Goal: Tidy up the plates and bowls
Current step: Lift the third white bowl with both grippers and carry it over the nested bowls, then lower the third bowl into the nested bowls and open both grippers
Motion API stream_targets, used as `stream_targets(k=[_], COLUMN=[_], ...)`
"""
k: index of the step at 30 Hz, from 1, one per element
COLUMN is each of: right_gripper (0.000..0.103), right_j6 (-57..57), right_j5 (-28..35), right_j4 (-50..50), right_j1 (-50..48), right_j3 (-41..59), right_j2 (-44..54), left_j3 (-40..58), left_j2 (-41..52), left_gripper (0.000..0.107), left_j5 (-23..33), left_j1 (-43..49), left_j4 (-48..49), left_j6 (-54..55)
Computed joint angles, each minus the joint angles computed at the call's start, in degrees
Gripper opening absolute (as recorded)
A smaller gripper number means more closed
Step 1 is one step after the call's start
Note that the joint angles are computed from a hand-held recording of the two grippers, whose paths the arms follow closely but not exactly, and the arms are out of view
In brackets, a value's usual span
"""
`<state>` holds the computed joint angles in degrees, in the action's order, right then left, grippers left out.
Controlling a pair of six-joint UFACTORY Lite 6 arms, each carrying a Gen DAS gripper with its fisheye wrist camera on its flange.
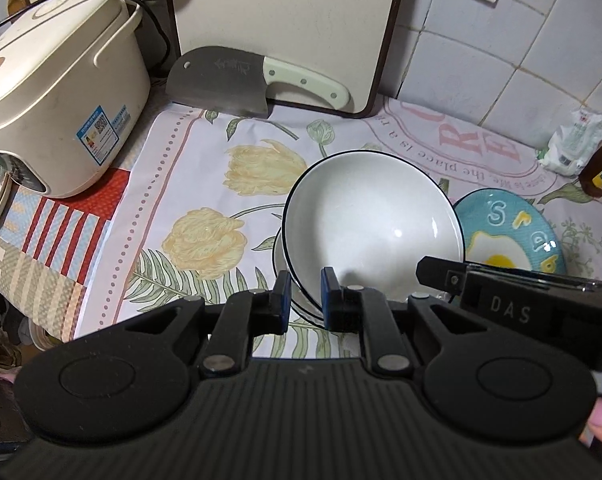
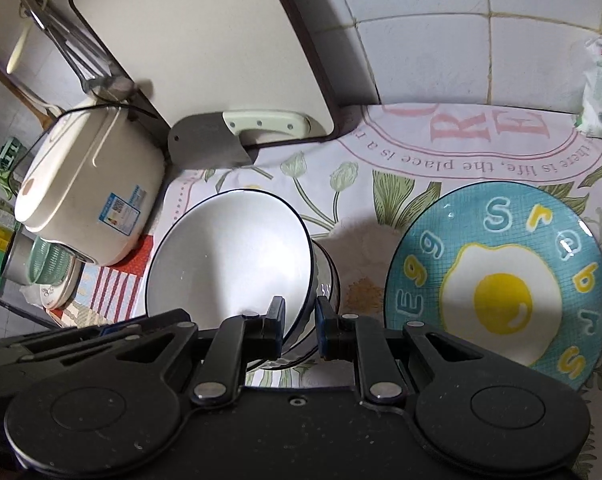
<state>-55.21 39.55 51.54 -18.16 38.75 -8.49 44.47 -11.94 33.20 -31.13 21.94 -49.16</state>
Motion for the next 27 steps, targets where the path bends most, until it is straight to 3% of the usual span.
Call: stream_targets(k=[13,20,27], right_gripper=[0.02,0.02,0.025], right_j6=[-7.2,-9.7,-15.8], right_j5=[-11.1,-13.0,-13.6], right_j4=[4.0,6.1,9.3], right_j1=[5.9,7.0,7.2], right_j3=[-4.7,-4.4,-5.6], right_j2=[-1.2,1.5,0.7], left_j3=[1.0,0.8,0.4], left_j2=[6.7,8.9,9.4], left_gripper=[0.013,0.014,0.014], left_j5=[-4.6,-6.2,-6.8], left_j1=[5.4,8.1,8.4], left_j4=[-9.3,-14.3,-13.5], left_j6=[12.2,17.5,17.8])
